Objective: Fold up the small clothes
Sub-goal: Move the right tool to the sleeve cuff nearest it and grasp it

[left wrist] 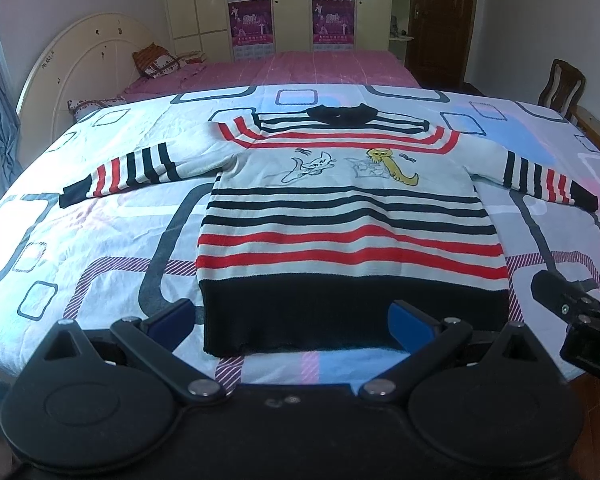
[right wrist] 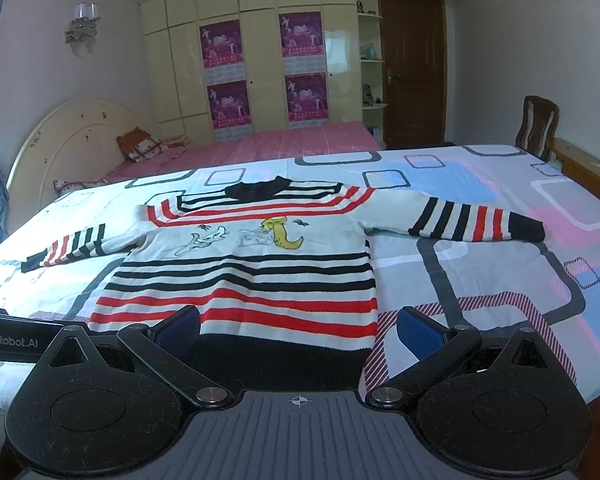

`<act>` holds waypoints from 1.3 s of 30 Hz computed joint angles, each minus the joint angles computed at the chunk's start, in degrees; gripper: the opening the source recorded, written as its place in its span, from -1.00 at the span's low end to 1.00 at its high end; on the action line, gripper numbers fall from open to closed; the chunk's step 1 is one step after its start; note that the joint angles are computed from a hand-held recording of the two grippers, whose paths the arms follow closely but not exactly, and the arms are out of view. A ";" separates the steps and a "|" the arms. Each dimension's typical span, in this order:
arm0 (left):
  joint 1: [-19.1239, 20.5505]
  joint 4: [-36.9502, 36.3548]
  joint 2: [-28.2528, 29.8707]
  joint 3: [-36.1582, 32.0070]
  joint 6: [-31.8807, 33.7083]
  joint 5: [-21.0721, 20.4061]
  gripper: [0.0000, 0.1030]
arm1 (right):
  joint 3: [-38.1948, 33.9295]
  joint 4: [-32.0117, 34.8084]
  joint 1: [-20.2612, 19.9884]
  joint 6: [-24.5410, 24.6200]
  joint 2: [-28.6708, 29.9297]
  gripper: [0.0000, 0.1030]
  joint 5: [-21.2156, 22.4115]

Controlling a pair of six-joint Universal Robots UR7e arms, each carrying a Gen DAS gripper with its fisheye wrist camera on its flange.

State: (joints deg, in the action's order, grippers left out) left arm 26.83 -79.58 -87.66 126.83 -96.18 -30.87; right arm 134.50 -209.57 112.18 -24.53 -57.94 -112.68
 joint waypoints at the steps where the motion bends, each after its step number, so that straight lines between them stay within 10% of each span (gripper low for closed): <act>1: 0.15 -0.14 0.00 0.00 0.21 0.05 1.00 | -0.14 0.12 0.04 0.11 0.07 1.00 -0.10; 22: 9.21 -11.61 0.45 -0.57 15.34 3.80 1.00 | -6.17 1.48 -0.41 2.56 5.80 1.00 -4.56; 39: 24.05 -54.98 5.90 -2.38 61.20 4.97 0.99 | -20.31 1.53 0.53 7.66 16.88 1.00 -14.04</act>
